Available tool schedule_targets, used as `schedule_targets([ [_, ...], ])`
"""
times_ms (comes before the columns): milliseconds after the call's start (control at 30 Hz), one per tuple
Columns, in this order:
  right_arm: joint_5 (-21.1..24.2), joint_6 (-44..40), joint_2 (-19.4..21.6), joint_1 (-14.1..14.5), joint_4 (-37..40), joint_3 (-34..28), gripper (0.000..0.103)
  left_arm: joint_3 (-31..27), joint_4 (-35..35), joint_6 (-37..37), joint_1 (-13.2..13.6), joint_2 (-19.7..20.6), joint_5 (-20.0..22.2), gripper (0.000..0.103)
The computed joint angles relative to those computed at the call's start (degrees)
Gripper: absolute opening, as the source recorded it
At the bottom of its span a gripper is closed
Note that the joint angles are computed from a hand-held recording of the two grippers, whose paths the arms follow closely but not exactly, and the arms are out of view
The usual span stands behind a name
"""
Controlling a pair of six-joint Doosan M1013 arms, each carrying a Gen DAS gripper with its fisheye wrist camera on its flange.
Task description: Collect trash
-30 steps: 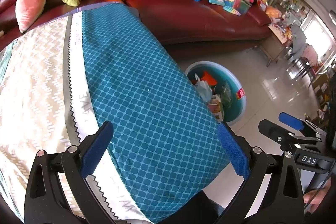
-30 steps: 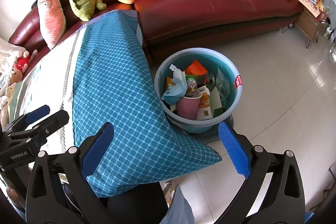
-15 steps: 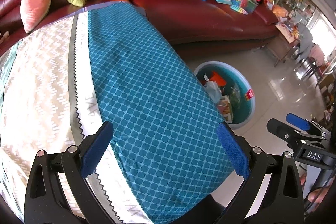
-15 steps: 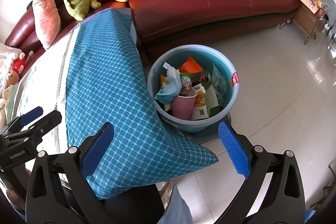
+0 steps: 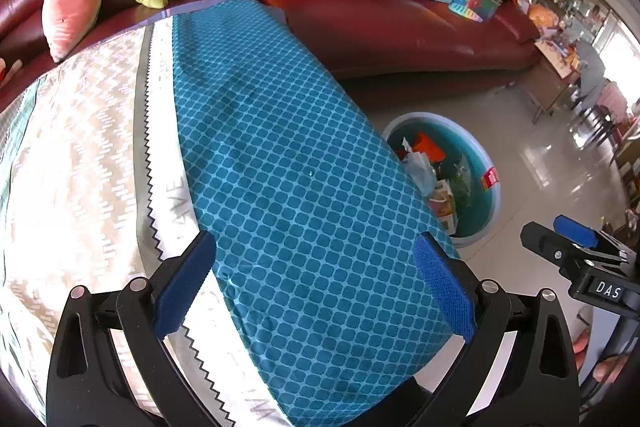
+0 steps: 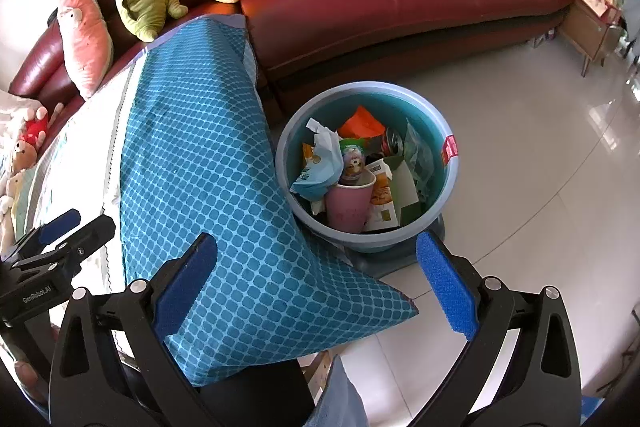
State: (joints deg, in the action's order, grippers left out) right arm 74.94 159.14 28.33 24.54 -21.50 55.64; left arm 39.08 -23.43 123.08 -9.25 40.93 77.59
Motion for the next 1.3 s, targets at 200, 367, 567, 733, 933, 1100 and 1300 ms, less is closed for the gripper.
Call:
schedule_targets([
  [200,-1.09,0.36,-0.31,-0.42,0.46,1.16,0.096,1.3,1.33,0.01,-0.4,-0.44,-1.68,0.099],
  [367,-1.73,0.73,-0.55,-0.63,0.67,2.06,0.096,1.83,2.22,-0.12,-0.7,-0.46,-2.35,0.099],
  [567,-2.8,0.76,-0.63,-1.13,1.64,2.97,0.096,2.21,3.09,-0.09,-0.96,-0.42,-3.16,0.099],
  [733,-3.42,0.73,-0.54,-1.57,2.47,3.52,0.096,1.8,3.78,-0.3,-1.19,0.09,-3.07,0.099],
  [933,-3.61,0.39,-0.32,-2.12,3.32,3.77,0.096,1.26,4.42,-0.72,-1.46,0.62,-2.93,0.099],
  [1100,-3.71,0.0,-0.13,-2.47,3.9,3.69,0.096,0.8,4.78,-0.94,-1.64,1.05,-2.82,0.099],
  [1300,-3.5,-0.47,0.21,-2.78,4.19,3.31,0.096,0.72,5.06,-1.17,-1.82,1.24,-2.99,0.099],
])
